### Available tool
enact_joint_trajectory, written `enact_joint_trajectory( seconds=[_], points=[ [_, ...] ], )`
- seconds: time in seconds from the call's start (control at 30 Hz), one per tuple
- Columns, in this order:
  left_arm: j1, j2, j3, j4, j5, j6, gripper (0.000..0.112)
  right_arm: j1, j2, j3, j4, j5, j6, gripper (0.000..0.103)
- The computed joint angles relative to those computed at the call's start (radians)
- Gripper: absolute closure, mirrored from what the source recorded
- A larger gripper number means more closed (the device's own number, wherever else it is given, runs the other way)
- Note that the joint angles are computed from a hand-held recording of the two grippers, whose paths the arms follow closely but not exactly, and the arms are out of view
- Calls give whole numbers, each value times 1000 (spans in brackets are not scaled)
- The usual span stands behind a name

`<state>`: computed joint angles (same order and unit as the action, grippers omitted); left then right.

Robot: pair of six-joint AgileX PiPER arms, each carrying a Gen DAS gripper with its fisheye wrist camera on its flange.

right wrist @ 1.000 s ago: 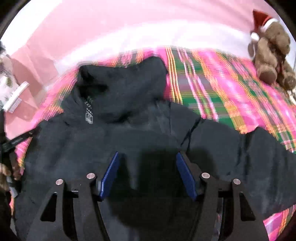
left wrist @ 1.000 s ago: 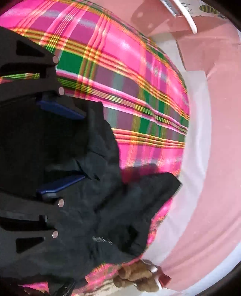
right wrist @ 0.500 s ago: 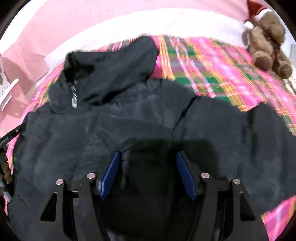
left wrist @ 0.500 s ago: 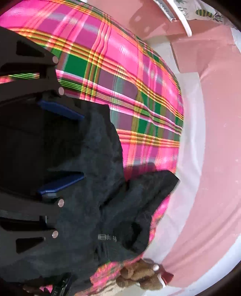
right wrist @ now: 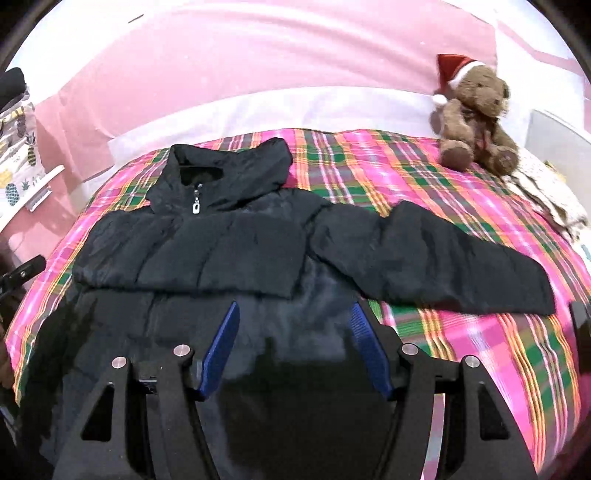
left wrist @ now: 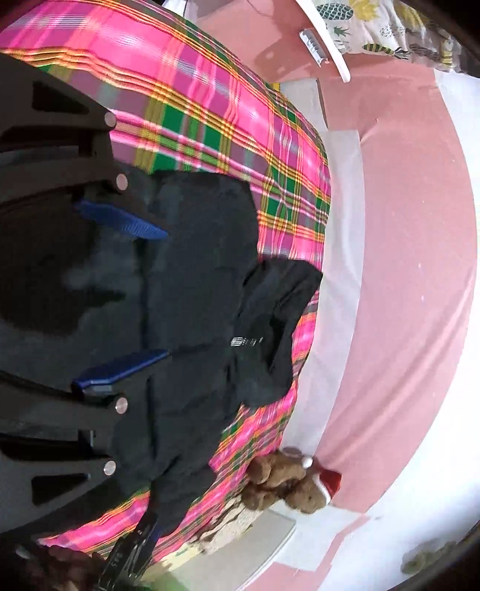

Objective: Fold large clothes

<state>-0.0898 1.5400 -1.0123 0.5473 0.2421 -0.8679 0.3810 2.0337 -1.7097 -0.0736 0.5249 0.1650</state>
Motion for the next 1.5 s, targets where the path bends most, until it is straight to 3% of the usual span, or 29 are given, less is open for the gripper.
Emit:
enact_joint_trajectory(
  seconds=[0.1,0.3,0.67,0.87,1.07,1.13,1.27,1.5],
  points=[
    [-74,-51,60,147,26,-163,48,4,-88,128,-99,-40,98,40],
    [-185,-97,117,258,89,-324,48,-2,-191,271,-178,-74,191,40],
    [-300,-101,124,303,164,-428,36,-32,-280,406,-45,-117,49,40],
    [-287,-77,89,216,172,-362,35,-76,-277,416,44,-121,-32,40],
    [-226,-32,42,79,111,-193,35,-144,-234,372,109,-114,-82,40],
    [-218,-8,19,93,96,-185,35,-175,-204,340,129,-105,-99,40],
    [-212,63,-65,134,120,-166,35,-242,-134,257,208,-76,-157,40],
    [-148,203,-215,-27,105,63,35,-378,74,1,359,39,-217,40]
  ],
)
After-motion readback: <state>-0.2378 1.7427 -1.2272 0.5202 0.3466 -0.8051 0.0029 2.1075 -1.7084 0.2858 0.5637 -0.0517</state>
